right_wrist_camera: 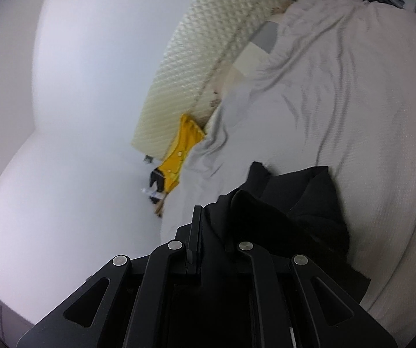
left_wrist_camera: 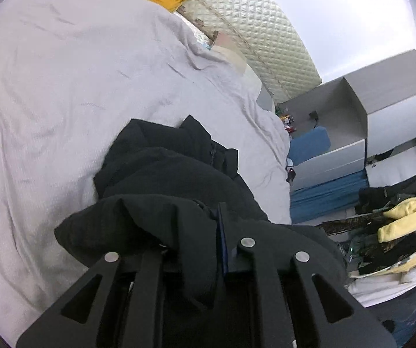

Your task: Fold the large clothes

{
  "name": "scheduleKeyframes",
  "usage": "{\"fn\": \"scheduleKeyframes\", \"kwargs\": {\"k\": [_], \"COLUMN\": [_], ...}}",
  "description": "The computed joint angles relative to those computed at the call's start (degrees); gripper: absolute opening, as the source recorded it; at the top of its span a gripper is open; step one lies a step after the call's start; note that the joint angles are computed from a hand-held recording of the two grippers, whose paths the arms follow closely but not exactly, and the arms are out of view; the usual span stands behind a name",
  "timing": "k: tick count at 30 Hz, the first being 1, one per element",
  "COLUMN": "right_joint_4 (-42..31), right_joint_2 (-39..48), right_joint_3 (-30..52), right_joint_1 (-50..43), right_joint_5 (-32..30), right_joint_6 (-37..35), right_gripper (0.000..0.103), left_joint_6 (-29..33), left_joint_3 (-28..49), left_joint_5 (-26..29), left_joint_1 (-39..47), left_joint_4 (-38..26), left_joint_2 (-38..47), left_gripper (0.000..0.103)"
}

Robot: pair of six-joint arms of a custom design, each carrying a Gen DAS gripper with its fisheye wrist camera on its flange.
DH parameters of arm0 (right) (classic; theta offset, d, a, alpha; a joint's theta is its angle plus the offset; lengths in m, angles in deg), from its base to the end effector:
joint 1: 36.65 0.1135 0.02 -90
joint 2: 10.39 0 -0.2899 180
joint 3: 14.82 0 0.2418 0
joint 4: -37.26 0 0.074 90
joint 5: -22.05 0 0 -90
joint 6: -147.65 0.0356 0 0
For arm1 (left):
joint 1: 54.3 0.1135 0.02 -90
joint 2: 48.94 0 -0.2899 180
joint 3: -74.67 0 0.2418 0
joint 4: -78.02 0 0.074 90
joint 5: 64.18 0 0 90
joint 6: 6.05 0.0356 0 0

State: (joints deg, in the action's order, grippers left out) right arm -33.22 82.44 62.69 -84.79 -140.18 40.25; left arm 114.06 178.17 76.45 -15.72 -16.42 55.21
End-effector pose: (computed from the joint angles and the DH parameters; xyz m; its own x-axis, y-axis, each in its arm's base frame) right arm 0.2079 -0.1812 0.2545 -0.6891 0.6324 -0.3539 -0.0265 0.4660 0.8844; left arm 0.2705 0.1806 0.2957 -0.8989 -0.3100 -0.3095 0.0020 0.7036 -0.7106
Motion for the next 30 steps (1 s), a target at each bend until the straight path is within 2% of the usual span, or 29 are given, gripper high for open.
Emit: {"fn": "scheduleKeyframes", "kwargs": {"k": [3,9,14,22,30], "right_joint_4": [6.33,22.6,30.68,36.32,36.77], "right_joint_2": [0.99,2.82,6.58,14.84,22.8], "right_joint_3": [-0.17,-1.3,-1.19,0.81,4.41], "right_joint_1": [1.68,5.75,9.29,13.46,14.79], "right_joint_5": [1.64,6.5,12.2,19.05,19.29], "right_joint_6": [6.71,23.59,31.1,33.51,30.22], "right_gripper": [0.007,0.007,0.007,0.006,0.004], "left_joint_6": [-0.93,-9.97,-16.22,-21.78,-24.36], "left_joint_3": [0.59,2.65,1.78,0.88,2.71], "left_joint_5": [-1.0,-1.96,-6.4,-15.35,-20.72], "left_joint_1": [-0.79,-3.77,-7.87,-13.96,-17.93], "left_joint_4": [0.98,7.67,16.01,25.66,28.09], "left_joint_2": [0.36,2.71,3.4,6.27,9.67], "left_gripper": [0.014,0.015,0.018,0.018,0.018]}}
